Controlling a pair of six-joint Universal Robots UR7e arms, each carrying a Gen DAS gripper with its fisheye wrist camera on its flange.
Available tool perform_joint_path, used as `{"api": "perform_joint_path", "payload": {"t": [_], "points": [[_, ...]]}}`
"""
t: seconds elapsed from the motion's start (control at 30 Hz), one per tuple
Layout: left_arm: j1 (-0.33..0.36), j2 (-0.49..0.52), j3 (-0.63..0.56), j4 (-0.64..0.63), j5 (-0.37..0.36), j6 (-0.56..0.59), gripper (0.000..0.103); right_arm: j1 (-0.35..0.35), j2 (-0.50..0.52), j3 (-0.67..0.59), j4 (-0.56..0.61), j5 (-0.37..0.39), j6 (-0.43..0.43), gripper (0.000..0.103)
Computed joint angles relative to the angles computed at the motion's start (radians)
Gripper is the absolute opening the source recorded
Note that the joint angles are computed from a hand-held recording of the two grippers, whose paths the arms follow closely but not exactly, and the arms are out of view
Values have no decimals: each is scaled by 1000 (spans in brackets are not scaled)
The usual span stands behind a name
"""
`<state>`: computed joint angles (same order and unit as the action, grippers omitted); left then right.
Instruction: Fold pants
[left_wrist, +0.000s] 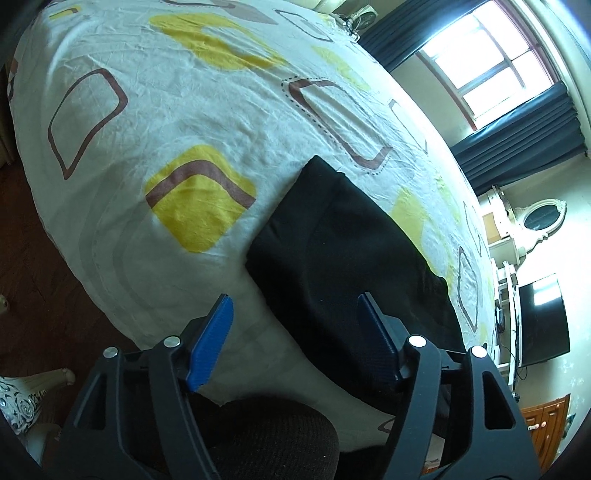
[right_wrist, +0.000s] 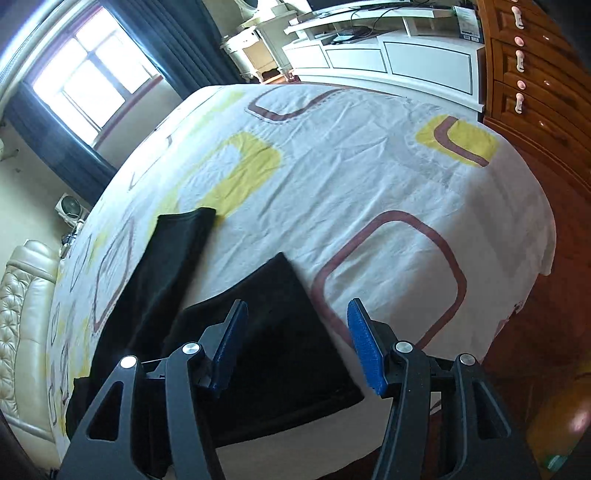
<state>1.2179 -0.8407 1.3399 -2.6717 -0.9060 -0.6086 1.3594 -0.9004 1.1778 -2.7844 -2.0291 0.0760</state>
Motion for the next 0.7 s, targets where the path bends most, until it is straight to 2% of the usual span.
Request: {"api": "perform_joint_path", "payload": {"t": [0.07, 0.1, 0.17, 0.2, 0.23, 0.27, 0.3, 0.33, 0.4, 0.47, 0.53, 0.6, 0.63, 0.7], "points": [[-15, 9, 6, -26, 20, 29, 76, -40, 1, -23, 75, 101, 19, 56], [-20, 17, 0, -21, 30, 33, 76, -39, 36, -73, 132, 122, 39, 56], [-27, 31, -10, -1, 40, 15, 76, -21, 73, -113, 150, 72, -19, 55], [-26, 37, -17, 11, 33, -1, 76, -5, 92, -134, 164, 11, -71, 52], [-25, 44, -23, 20, 23, -19, 76, 8, 108, -152, 183, -31, -112, 35], [-24, 53, -31, 28, 13, -37, 76, 11, 112, -163, 204, -31, -133, 15], [-23, 62, -37, 29, 3, -49, 76, 18, 110, -168, 221, -33, -151, 15], [-22, 71, -47, 35, -9, -61, 76, 31, 115, -173, 199, -77, -191, 15], [-24, 90, -66, 44, -29, -74, 76, 61, 145, -202, 108, -215, -310, 15], [-30, 107, -80, 41, -41, -61, 76, 64, 162, -227, 64, -257, -370, 15], [-35, 121, -91, 37, -54, -36, 76, 49, 172, -253, 126, -262, -341, 16], [-39, 129, -95, 41, -68, -22, 77, 20, 159, -243, 171, -225, -279, 27], [-39, 130, -96, 47, -78, -19, 77, 0, 127, -198, 140, -164, -234, 37], [-36, 129, -95, 57, -97, -20, 77, -49, 51, -116, 112, -10, -84, 39]]}}
